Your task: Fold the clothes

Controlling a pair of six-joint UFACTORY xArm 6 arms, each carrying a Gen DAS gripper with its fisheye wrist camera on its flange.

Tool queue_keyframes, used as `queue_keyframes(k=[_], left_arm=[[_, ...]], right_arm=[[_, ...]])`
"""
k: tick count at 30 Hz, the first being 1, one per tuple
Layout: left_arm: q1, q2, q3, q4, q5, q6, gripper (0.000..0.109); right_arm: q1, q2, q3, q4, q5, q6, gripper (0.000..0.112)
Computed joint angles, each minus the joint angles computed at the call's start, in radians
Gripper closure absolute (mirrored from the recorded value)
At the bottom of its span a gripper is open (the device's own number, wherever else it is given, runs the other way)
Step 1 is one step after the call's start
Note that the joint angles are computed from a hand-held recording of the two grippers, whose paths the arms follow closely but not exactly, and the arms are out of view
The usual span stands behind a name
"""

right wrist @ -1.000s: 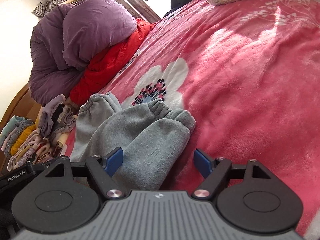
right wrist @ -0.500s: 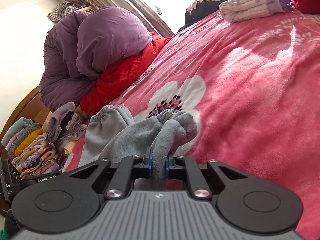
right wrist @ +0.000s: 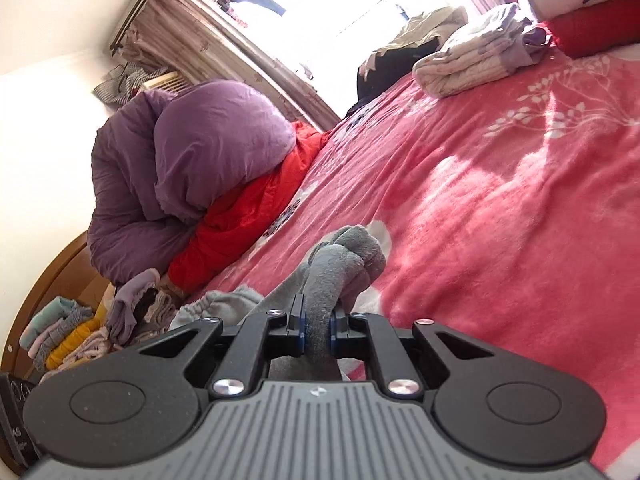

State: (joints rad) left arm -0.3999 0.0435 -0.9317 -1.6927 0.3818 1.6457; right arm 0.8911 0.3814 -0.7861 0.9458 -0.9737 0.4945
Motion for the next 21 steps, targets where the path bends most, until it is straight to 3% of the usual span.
queue_keyframes(k=[5,6,7,9,11,14,18,21], left_arm=[[-0.06,-0.02,0.028,0.057,0.065,0.003,0.1],[-0.074,-0.015,0.029,0.068,0.053,-0.009,0.089],[-0.081,-0.009,0.028,0.079,0.046,-0.025,0.069],[-0.076,-0.005,0.028,0.062,0.046,-0.035,0.045],[-0.057,0.002,0.021,0.065,0.056,-0.072,0.045],[-0.021,0.022,0.005,0.074,0.067,-0.155,0.045],[0.016,0.057,-0.026,0.056,0.065,-0.237,0.048],[0.025,0.084,-0.065,0.079,0.078,-0.255,0.081]], right_arm=[[0.032,-0.028,0.022,0.255,-0.011,-0.027,0.1],[0.035,-0.033,0.022,0.31,0.001,-0.035,0.099],[0.037,-0.035,0.019,0.359,0.017,-0.037,0.098],[0.038,-0.036,0.02,0.424,0.042,-0.023,0.094],[0.047,-0.029,-0.01,0.497,0.038,-0.091,0.089],[0.066,0.0,-0.098,0.619,-0.042,-0.296,0.075],[0.08,0.019,-0.123,0.591,-0.14,-0.393,0.07],[0.077,0.017,-0.115,0.502,-0.131,-0.417,0.063]])
